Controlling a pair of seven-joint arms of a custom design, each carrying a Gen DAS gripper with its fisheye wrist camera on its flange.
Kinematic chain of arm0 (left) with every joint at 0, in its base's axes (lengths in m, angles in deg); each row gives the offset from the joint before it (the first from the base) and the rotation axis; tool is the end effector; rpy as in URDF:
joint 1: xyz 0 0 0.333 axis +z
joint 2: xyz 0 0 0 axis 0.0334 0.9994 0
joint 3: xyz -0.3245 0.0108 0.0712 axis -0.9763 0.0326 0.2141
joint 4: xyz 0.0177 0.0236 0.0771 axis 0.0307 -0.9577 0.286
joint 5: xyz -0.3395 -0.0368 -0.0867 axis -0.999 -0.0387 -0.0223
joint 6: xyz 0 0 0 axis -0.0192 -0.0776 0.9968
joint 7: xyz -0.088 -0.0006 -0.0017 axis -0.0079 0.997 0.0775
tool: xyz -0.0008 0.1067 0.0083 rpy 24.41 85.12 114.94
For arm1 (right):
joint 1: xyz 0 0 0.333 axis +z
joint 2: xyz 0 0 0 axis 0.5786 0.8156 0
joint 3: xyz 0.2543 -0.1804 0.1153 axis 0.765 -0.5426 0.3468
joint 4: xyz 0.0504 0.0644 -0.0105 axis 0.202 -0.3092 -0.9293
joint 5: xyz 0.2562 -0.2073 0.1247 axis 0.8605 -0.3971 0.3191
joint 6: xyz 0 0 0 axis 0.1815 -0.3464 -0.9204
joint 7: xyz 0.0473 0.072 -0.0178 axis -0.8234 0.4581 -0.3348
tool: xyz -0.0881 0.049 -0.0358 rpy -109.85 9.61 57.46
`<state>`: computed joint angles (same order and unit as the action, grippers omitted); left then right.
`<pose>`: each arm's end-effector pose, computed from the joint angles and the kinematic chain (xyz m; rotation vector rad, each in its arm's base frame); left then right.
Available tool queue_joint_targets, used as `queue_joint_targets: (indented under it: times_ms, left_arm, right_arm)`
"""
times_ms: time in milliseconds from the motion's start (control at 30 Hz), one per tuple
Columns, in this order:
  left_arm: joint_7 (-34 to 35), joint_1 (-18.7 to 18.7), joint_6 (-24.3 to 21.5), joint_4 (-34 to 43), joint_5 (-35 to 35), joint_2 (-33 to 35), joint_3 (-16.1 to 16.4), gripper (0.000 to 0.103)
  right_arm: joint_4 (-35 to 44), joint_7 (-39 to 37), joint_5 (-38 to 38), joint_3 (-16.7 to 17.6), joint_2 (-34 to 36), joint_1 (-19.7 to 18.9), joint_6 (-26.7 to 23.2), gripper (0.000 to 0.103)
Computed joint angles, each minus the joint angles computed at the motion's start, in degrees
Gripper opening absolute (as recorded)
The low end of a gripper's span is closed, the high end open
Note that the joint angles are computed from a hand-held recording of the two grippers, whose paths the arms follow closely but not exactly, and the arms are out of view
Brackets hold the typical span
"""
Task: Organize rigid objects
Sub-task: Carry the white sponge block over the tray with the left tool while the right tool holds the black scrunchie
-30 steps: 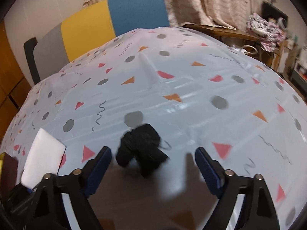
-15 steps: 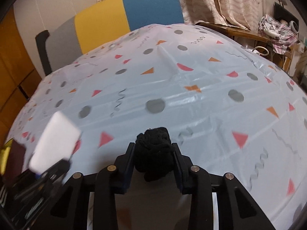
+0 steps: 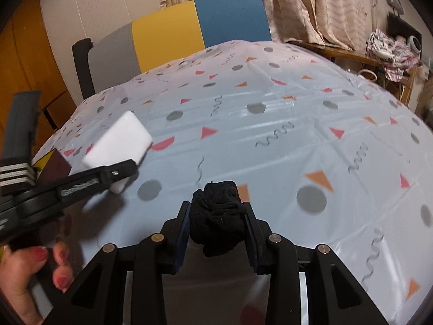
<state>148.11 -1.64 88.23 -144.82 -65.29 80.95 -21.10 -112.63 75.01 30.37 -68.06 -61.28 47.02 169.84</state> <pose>0.5374 -0.0767 0.4626 -2.1327 1.5604 -0.9019 0.5341 0.2121 0.4622 -1.9096 1.4549 -0.3461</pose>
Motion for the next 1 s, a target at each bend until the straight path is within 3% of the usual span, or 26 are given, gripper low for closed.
queue_joint_targets:
  times_ms: [67,167,267,333,500,700,800,1000]
  left_arm:
    - [-3.46,-0.16,0.83,-2.94,4.85,-2.87,0.81,0.017]
    - [-3.48,1.96,2.61,-8.21,4.83,-8.08,-1.06,0.017]
    - [1.51,-0.26,3.73,-12.73,-2.62,-12.73,0.51,0.017]
    - [5.20,-4.15,4.54,-15.99,-8.48,-16.52,4.02,0.017]
    - [8.26,-2.92,3.78,-21.58,-13.08,-25.31,4.27,0.017]
    - [10.24,4.38,1.36,-27.73,-16.30,-35.99,1.33,0.017]
    - [10.78,10.41,-1.05,-30.46,-17.41,-41.76,-0.62,0.017]
    - [12.01,19.46,-6.64,-34.48,-18.75,-50.50,-0.05,0.017]
  right_arm:
    - [-0.76,-3.04,5.10,2.09,-0.91,-1.32,0.47,0.037]
    - [-1.70,-6.39,10.12,2.44,-2.38,-0.77,0.55,0.037]
    - [-2.54,-8.16,13.49,1.32,-3.78,1.05,-0.08,0.037]
    - [-3.18,-9.34,15.76,0.54,-4.68,2.41,-0.19,0.037]
    - [-4.84,-11.33,18.91,-1.80,-7.02,6.41,-0.30,0.037]
    - [-5.45,-11.41,19.84,-4.39,-8.67,11.00,-0.58,0.037]
    - [-5.45,-11.04,19.34,-4.95,-9.30,12.71,-0.74,0.037]
    - [-4.81,-12.69,21.16,-5.29,-10.36,15.95,-0.95,0.037]
